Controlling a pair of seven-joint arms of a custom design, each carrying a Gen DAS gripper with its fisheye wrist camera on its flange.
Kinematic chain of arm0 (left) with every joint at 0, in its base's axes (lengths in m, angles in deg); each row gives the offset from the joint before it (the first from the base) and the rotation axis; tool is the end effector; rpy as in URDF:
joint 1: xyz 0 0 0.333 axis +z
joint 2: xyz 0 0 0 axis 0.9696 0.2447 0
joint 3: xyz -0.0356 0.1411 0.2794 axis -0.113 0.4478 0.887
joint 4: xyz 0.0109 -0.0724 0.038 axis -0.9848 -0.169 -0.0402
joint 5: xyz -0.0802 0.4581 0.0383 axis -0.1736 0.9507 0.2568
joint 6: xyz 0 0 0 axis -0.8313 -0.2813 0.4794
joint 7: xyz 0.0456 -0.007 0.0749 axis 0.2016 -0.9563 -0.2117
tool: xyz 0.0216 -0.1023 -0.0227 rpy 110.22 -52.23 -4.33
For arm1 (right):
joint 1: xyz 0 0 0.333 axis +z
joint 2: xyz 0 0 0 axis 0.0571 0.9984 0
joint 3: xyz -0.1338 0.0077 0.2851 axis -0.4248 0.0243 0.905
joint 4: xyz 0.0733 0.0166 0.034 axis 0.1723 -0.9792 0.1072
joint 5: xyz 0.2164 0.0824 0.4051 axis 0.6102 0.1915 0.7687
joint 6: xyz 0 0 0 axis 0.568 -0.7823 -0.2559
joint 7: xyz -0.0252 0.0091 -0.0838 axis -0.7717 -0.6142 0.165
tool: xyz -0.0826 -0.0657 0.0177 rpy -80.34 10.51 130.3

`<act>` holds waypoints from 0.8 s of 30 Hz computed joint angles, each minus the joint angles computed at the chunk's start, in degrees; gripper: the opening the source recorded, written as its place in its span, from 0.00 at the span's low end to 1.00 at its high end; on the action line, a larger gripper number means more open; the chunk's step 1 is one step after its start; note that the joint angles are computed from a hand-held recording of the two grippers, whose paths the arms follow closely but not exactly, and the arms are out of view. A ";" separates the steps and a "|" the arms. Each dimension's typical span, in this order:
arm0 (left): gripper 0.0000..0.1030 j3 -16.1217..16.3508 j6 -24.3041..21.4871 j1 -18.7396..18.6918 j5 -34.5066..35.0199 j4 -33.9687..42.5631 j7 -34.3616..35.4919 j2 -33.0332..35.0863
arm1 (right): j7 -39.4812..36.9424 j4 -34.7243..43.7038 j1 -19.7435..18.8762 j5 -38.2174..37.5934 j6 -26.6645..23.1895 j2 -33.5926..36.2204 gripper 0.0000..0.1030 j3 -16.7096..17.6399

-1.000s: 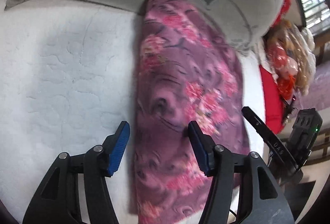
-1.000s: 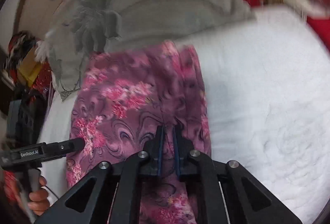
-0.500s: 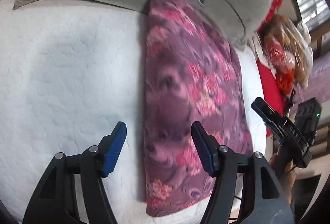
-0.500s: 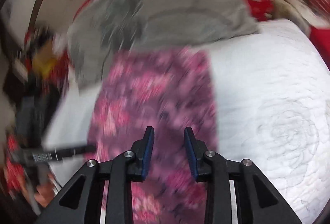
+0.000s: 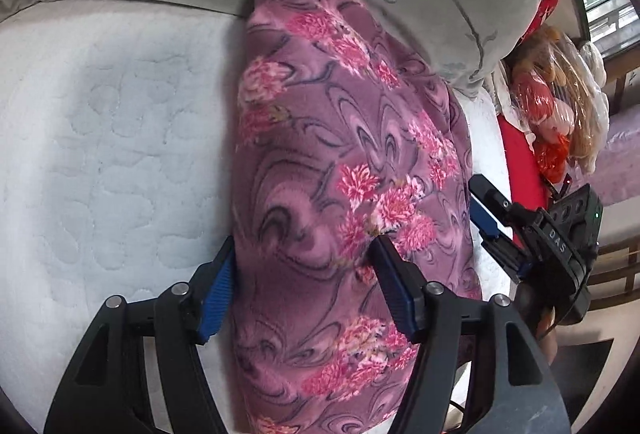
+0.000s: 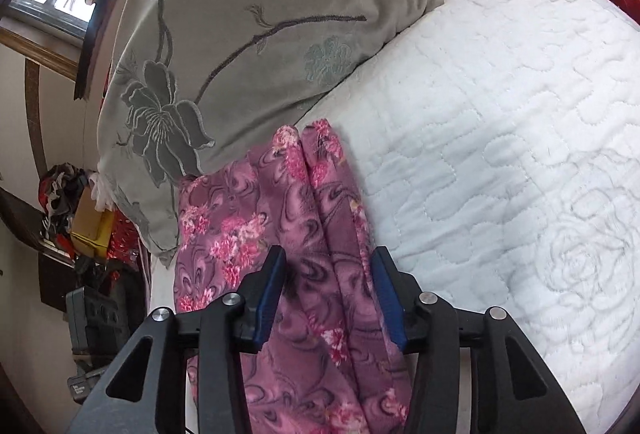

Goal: Fold small clothes

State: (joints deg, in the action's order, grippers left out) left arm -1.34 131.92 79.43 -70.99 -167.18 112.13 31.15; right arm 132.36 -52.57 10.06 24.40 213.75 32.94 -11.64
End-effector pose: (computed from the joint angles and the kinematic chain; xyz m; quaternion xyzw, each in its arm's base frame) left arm 0.6406 -0.0386 0.3763 0.7195 -0.6360 0.2648 0.0877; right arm 0.6652 0.0915 0.3794 -0.5686 0.7265 0.0467 0.3830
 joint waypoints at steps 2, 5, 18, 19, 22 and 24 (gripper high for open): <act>0.63 -0.15 -0.13 -0.07 -0.30 0.88 -0.20 0.84 | 1.79 1.21 0.37 -2.65 0.11 0.94 0.46 -0.19; 0.63 -0.35 -0.17 -0.01 0.16 1.35 -0.23 1.25 | 5.37 3.31 1.23 -8.56 0.54 2.52 0.46 -0.21; 0.64 0.69 -2.11 2.36 -4.67 1.58 2.54 1.05 | 14.57 4.15 -0.07 -23.65 3.25 2.69 0.43 0.68; 0.64 0.71 -3.26 2.67 -6.35 1.77 2.94 1.44 | 11.01 3.44 -1.39 -18.20 1.98 2.09 0.44 1.34; 0.64 0.27 -4.64 2.66 -7.73 1.69 4.28 1.67 | 2.67 1.55 -3.26 -5.42 -1.93 1.02 0.46 1.57; 0.68 -0.18 -4.54 2.07 -6.95 1.70 4.31 1.79 | -3.06 1.23 -4.12 2.64 -6.70 1.23 0.46 1.39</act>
